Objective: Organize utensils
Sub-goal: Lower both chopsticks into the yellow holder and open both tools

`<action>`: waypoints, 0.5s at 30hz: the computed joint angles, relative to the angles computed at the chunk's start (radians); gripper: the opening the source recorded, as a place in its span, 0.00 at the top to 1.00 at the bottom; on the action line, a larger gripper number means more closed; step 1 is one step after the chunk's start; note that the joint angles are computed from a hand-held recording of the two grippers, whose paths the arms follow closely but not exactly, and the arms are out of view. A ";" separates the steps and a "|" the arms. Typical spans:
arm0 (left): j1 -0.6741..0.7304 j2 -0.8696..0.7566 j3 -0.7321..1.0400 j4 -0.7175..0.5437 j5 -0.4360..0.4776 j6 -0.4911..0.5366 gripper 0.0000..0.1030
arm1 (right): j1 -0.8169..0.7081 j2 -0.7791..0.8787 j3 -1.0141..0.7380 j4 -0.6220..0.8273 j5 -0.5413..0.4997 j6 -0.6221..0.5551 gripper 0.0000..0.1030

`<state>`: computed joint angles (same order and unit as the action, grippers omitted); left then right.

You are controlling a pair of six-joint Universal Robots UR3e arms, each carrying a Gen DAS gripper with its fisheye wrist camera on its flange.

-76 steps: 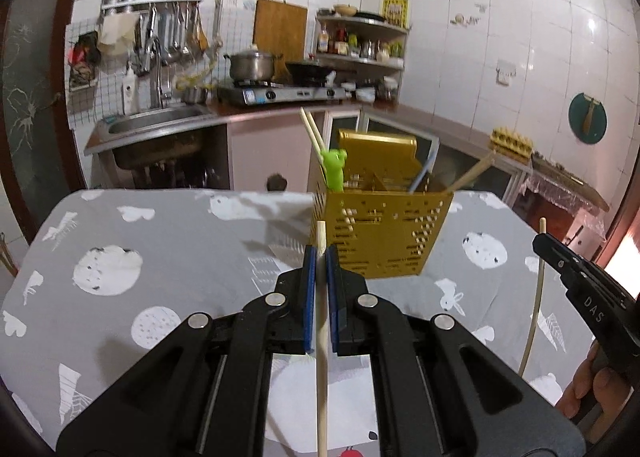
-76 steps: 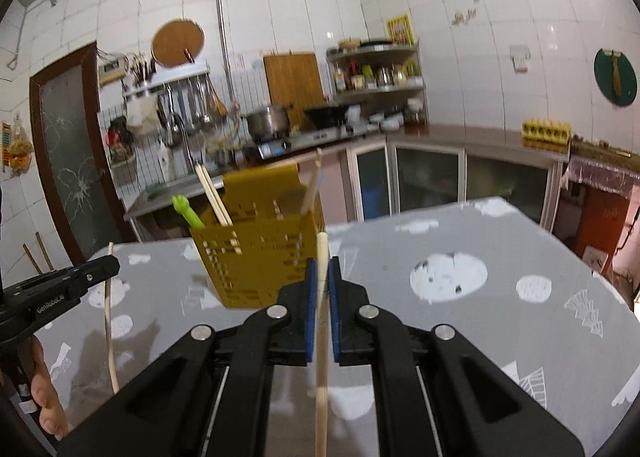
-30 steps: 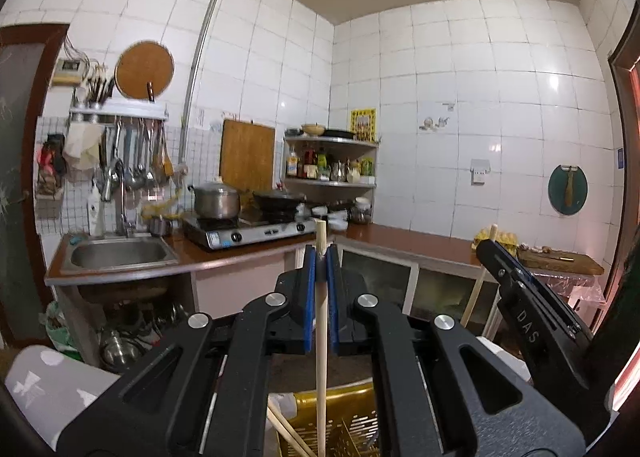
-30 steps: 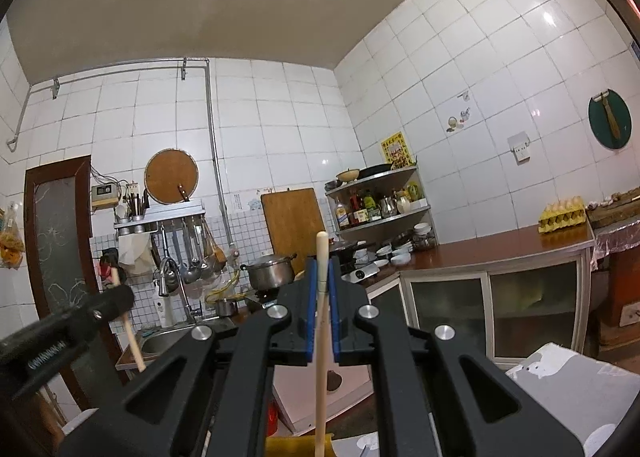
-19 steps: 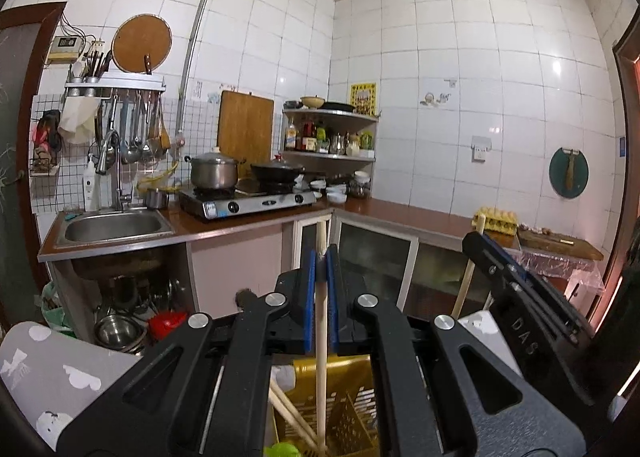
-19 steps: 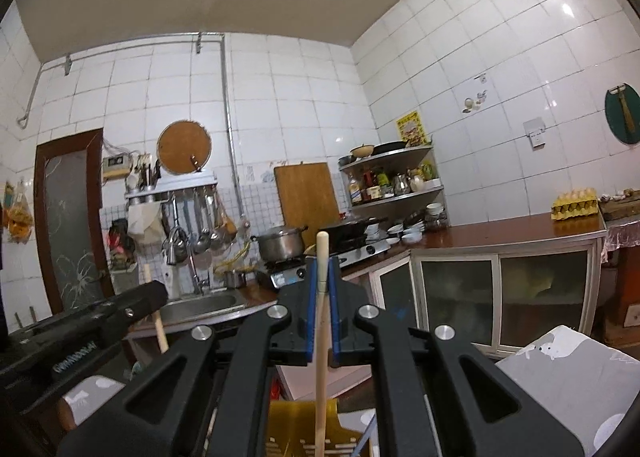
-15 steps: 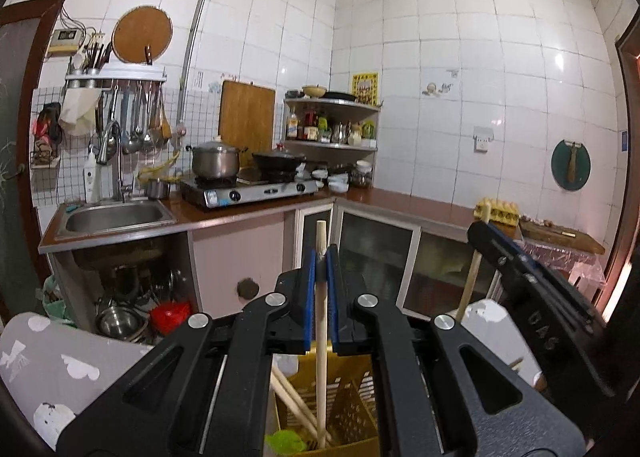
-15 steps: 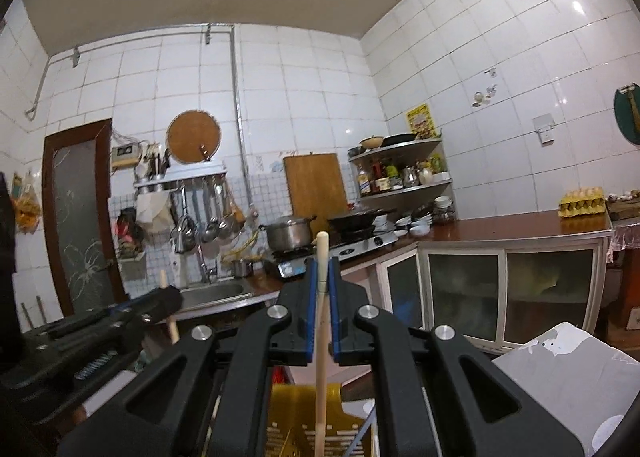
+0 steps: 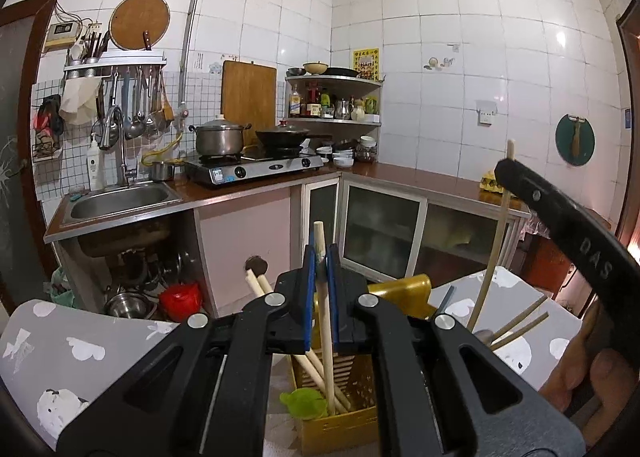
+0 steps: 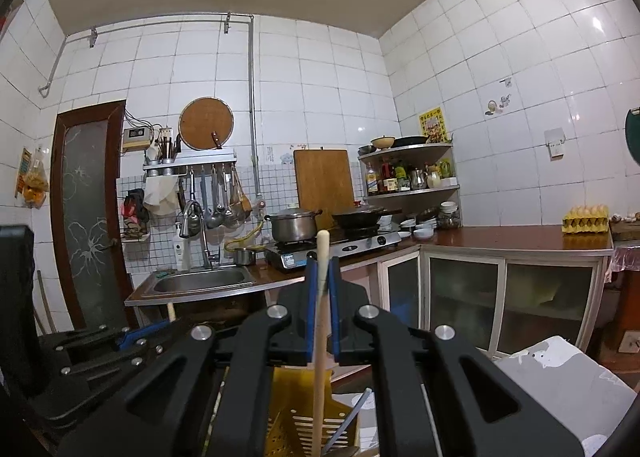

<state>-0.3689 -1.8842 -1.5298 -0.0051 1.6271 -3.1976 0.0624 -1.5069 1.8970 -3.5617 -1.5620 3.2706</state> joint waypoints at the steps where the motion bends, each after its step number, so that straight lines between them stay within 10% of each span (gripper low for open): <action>1: -0.001 -0.001 -0.002 0.003 0.002 0.003 0.95 | 0.003 0.004 -0.004 0.002 -0.003 -0.004 0.94; 15: 0.035 0.041 -0.080 -0.022 -0.028 -0.019 0.94 | 0.015 -0.035 0.070 -0.007 0.034 -0.079 0.94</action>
